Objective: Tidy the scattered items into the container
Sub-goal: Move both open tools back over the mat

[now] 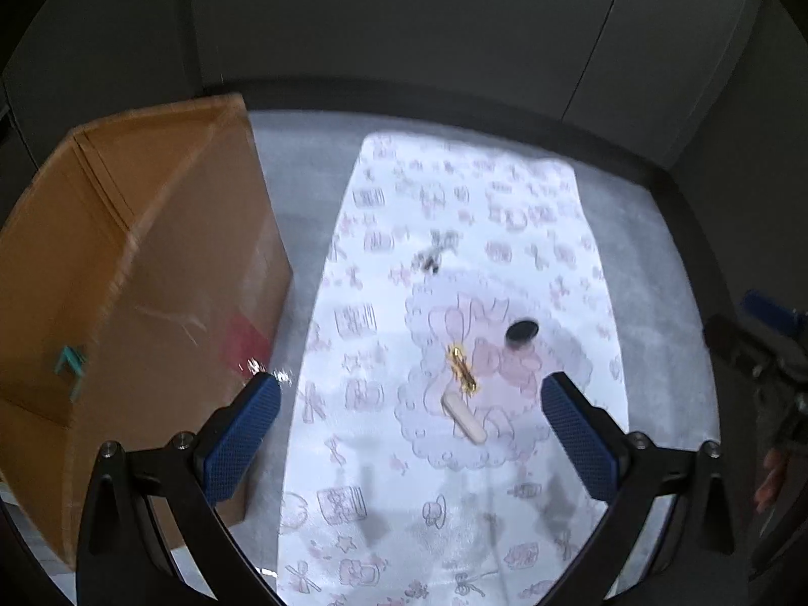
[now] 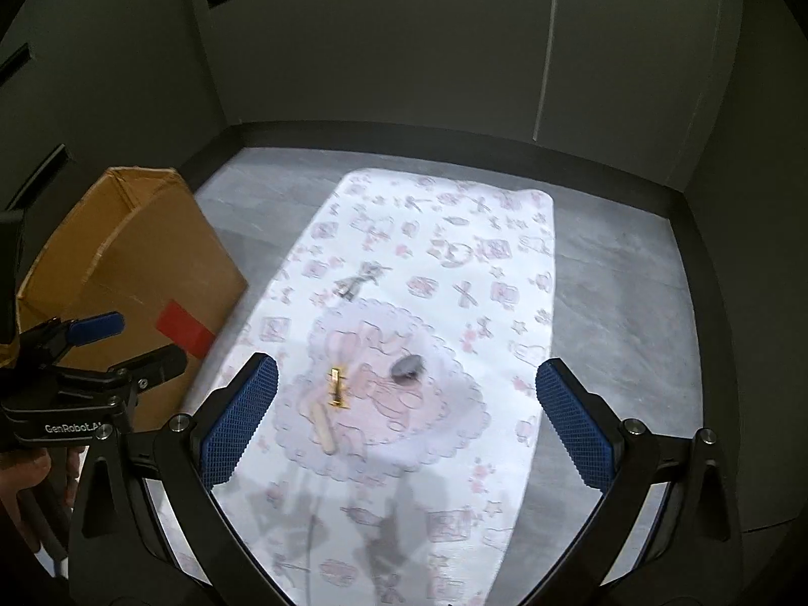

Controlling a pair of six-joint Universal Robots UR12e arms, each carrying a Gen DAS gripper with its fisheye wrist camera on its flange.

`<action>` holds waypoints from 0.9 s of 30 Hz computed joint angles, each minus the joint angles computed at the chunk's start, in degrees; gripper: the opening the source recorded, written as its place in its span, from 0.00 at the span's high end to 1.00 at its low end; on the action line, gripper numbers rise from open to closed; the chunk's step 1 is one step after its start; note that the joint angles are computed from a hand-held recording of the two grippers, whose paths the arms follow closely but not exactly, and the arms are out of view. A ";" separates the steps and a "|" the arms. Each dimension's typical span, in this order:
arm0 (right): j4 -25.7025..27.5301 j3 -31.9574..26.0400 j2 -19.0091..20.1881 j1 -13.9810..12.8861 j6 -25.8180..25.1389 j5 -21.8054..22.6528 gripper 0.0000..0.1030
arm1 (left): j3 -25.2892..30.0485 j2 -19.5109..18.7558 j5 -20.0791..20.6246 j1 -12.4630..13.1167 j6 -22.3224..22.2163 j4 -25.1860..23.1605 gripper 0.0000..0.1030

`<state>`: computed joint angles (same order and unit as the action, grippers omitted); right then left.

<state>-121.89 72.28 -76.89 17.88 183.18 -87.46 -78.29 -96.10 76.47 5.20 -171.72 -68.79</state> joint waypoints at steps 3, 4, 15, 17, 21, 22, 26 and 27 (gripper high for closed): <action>1.83 -1.02 0.06 -2.46 -0.97 1.54 0.00 | -0.74 -0.12 0.40 -0.40 0.41 -1.32 0.00; 2.83 -1.67 -0.15 -4.16 -1.95 1.73 0.00 | -0.96 -0.18 0.44 -0.59 0.63 -1.65 0.00; 6.38 -4.01 3.44 -7.03 -3.68 4.27 0.00 | -3.66 -2.49 0.43 -3.19 0.34 -4.40 0.00; 7.06 -4.86 4.66 -7.07 -4.23 4.22 0.00 | -4.23 -2.73 0.38 -3.28 -0.78 -4.06 0.00; 8.35 -5.82 5.83 -7.57 -5.73 4.31 0.06 | -4.80 -3.30 0.97 -3.72 -1.28 -3.45 0.05; 8.84 -5.97 6.02 -7.60 -6.00 4.36 0.07 | -4.77 -3.46 1.13 -3.83 -1.24 -3.42 0.12; 10.09 -5.48 5.85 -7.79 -7.73 4.76 0.10 | -4.25 -4.25 0.95 -4.08 -1.22 -4.03 0.17; 10.21 -5.30 5.88 -7.76 -8.27 4.59 0.11 | -4.19 -4.45 0.57 -4.11 -1.31 -4.05 0.18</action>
